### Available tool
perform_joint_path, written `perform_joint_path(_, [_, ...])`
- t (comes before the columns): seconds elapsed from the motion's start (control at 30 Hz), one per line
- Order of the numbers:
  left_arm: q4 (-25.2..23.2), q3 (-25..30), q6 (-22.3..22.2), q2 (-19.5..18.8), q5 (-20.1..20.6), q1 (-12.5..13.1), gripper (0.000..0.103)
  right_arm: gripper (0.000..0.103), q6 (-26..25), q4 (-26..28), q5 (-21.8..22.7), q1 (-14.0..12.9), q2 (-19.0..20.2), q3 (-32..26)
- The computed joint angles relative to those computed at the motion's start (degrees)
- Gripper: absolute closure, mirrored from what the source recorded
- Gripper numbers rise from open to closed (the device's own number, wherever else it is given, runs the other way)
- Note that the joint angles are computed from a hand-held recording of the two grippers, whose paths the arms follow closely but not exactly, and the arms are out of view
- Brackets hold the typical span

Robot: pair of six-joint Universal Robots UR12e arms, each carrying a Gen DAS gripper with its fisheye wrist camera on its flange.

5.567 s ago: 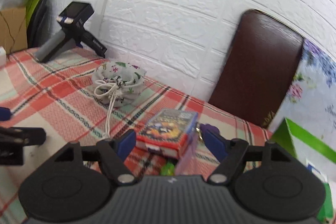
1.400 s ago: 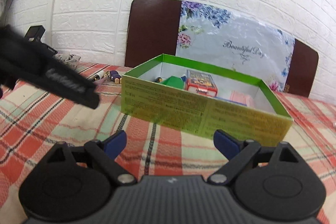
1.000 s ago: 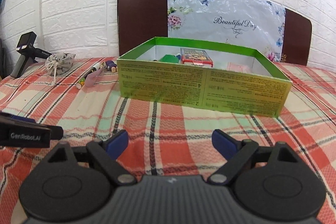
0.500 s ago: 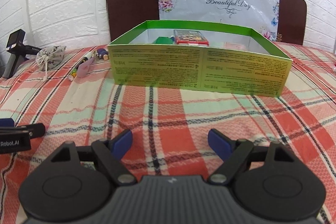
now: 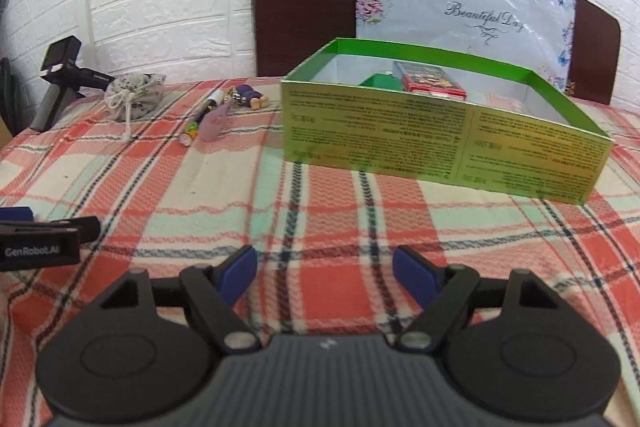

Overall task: Organize objects
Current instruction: 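Move both grippers toward the purple figure keychain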

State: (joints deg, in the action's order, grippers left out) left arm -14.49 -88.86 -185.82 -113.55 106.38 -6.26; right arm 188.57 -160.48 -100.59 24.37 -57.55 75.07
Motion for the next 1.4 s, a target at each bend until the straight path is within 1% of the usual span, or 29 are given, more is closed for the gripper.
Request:
perform_joint_path(0.07, [0.1, 0.1, 0.3, -0.1, 0.6, 0.0, 0.006, 0.024, -2.6, -0.5, 0.8, 0.4, 0.4, -0.4])
perform_joint_path(0.13, [0.1, 0.2, 0.4, -0.2, 1.0, 0.3, 0.006, 0.025, -4.0, -0.4, 2.1, 0.6, 0.8, -1.1])
perform_joint_path(0.33, [-0.4, 0.6, -0.5, -0.4, 2.8, 1.0, 0.002, 0.024, -5.8, 0.5, 5.1, 1.1, 2.6, -3.9])
perform_joint_path(0.47, [-0.2, 1.2, -0.7, -1.0, 5.1, 1.8, 0.000, 0.023, -6.6, 1.8, 6.5, 1.2, 4.8, -7.5])
perform_joint_path(0.5, [-0.3, 1.4, -1.7, -1.0, 5.3, 2.3, 0.000, 0.020, -6.8, 2.5, 7.3, 1.2, 5.5, -8.8])
perform_joint_path(0.57, [-1.1, 1.4, -5.4, -0.8, 3.7, 3.5, 0.000, 0.020, -8.1, 3.7, 7.8, 1.3, 7.3, -11.8])
perform_joint_path(0.63, [-1.1, 1.4, -7.8, -0.8, 3.8, 4.1, 0.000, 0.020, -9.5, 5.0, 8.4, 1.5, 9.4, -15.2])
perform_joint_path(0.73, [-0.6, 1.3, -7.8, -0.9, 4.4, 3.8, 0.000, 0.021, -9.3, 7.5, 9.0, 1.5, 12.8, -21.1])
perform_joint_path(0.97, [0.3, 1.2, -8.1, -1.1, 4.1, 3.9, 0.000, 0.020, -5.8, 13.9, 7.1, 1.2, 21.0, -35.8])
perform_joint_path(1.0, [0.4, 1.2, -8.1, -1.1, 4.1, 3.9, 0.000, 0.025, -5.4, 14.6, 6.7, 1.2, 21.7, -37.1])
perform_joint_path(1.03, [0.4, 1.2, -8.1, -1.1, 4.1, 3.9, 0.000, 0.034, -5.2, 14.6, 6.6, 1.2, 21.9, -37.5])
perform_joint_path(1.07, [0.4, 1.2, -8.1, -1.1, 4.0, 4.0, 0.000, 0.040, -5.1, 14.2, 6.9, 1.1, 21.7, -37.0])
perform_joint_path(1.1, [0.5, 1.2, -8.1, -1.1, 3.9, 4.0, 0.000, 0.057, -5.5, 13.3, 7.2, 1.1, 21.1, -35.9])
perform_joint_path(1.13, [0.5, 1.2, -8.1, -1.0, 3.9, 4.0, 0.000, 0.067, -5.7, 12.8, 7.4, 1.1, 20.6, -34.9])
perform_joint_path(1.17, [0.5, 1.2, -8.2, -1.0, 3.7, 4.1, 0.000, 0.069, -5.5, 12.2, 7.8, 1.0, 19.8, -33.4])
perform_joint_path(1.2, [0.6, 1.1, -8.2, -1.0, 3.7, 4.1, 0.000, 0.075, -5.0, 11.5, 8.3, 0.9, 18.8, -31.7])
perform_joint_path(1.23, [0.6, 1.1, -8.2, -1.0, 3.7, 4.1, 0.000, 0.076, -4.6, 10.9, 8.8, 0.9, 17.7, -29.9])
perform_joint_path(1.33, [0.6, 1.1, -8.2, -1.0, 3.6, 4.1, 0.000, 0.076, -5.2, 7.4, 10.4, 0.8, 13.5, -22.3])
perform_joint_path(1.4, [0.5, 1.1, -8.2, -1.0, 3.8, 4.0, 0.000, 0.075, -6.6, 5.4, 11.8, 0.8, 10.5, -17.2])
